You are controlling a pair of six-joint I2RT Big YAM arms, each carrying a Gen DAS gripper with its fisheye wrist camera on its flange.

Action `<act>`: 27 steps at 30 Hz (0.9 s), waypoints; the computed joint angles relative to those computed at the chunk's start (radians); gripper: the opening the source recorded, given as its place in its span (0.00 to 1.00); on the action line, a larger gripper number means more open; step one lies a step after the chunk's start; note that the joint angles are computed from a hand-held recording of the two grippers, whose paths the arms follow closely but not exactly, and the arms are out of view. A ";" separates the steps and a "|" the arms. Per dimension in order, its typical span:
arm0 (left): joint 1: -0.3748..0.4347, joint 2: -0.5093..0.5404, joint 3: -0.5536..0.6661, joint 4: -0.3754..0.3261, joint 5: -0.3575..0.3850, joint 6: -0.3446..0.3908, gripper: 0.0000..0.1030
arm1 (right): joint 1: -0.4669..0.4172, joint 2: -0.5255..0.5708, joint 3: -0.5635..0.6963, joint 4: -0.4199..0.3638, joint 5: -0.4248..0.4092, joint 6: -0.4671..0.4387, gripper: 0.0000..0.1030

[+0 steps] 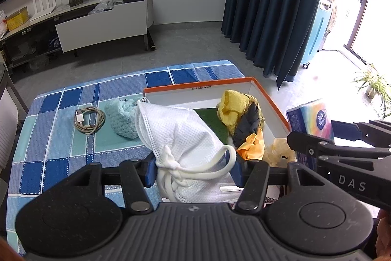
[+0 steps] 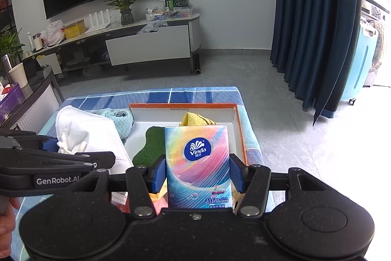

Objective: Organize soft objects
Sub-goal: 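Lift and carry the white mask and Vinda tissue pack over the white tray, then lower the mask and tissue pack into the tray and open both grippers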

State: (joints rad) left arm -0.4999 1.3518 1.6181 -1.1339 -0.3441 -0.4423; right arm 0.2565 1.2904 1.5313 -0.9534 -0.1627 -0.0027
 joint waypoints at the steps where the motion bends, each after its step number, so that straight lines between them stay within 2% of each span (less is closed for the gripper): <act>1: 0.000 0.003 0.003 0.000 0.001 0.002 0.55 | 0.000 0.000 0.000 0.000 0.001 0.001 0.63; 27: 0.051 0.086 0.068 0.031 0.066 0.050 0.56 | -0.005 0.111 0.085 0.015 0.003 -0.001 0.63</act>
State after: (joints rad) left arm -0.4485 1.4382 1.6865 -1.1024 -0.2786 -0.3924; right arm 0.2516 1.4011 1.6163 -0.9387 -0.1592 -0.0035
